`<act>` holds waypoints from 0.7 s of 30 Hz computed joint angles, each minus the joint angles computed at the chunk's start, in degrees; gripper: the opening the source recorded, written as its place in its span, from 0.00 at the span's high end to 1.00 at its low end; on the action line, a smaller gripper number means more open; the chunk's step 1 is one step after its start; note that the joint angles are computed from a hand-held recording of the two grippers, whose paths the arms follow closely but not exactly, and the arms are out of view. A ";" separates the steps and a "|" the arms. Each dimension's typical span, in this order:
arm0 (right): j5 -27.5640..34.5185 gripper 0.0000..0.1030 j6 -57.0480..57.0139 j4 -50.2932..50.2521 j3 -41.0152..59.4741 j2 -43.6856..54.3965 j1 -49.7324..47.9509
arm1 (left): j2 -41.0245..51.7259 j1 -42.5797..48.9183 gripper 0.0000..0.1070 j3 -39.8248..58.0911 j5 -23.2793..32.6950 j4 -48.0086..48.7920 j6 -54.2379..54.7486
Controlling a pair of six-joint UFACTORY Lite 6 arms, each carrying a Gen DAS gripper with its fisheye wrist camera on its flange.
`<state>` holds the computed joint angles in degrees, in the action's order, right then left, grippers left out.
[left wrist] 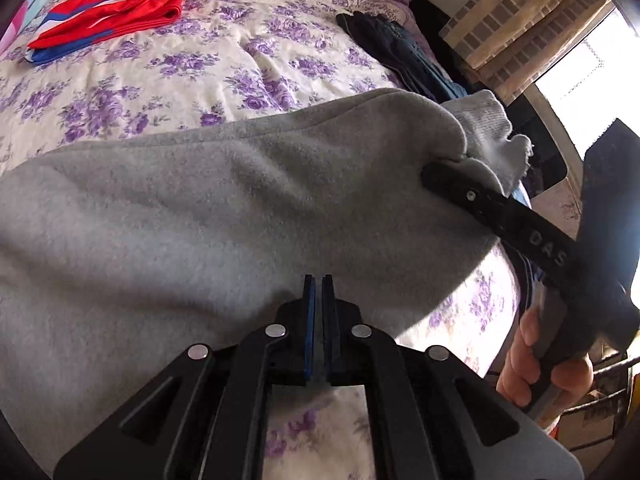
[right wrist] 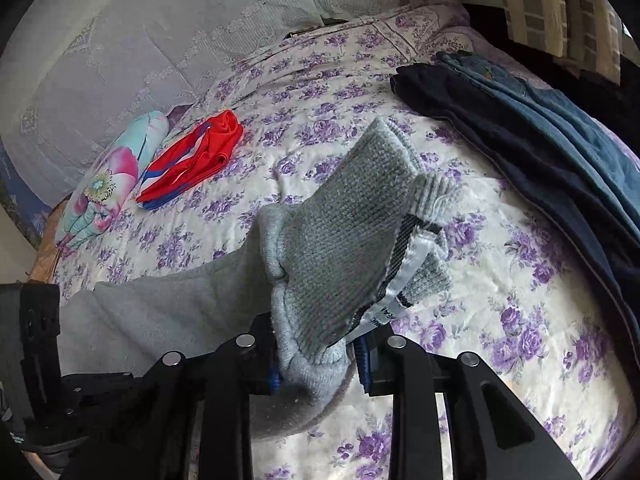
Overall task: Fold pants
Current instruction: 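Grasp both grey cuffs with the right tool and lift them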
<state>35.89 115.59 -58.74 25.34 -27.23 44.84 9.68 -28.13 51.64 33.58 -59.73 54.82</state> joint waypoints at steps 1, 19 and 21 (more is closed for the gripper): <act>2.05 0.73 -0.44 0.43 2.09 1.48 1.37 | -3.54 2.86 0.99 -3.08 1.10 0.22 1.10; 24.14 0.73 -30.14 10.16 71.28 66.20 18.22 | 3.93 54.62 0.99 1.13 20.89 8.50 16.43; 28.16 0.70 -33.06 10.89 78.50 72.27 18.74 | 4.57 54.05 0.99 0.70 20.36 8.06 17.12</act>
<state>64.05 82.52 -47.85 103.84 45.04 63.59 14.25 25.92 52.35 53.93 -51.67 71.94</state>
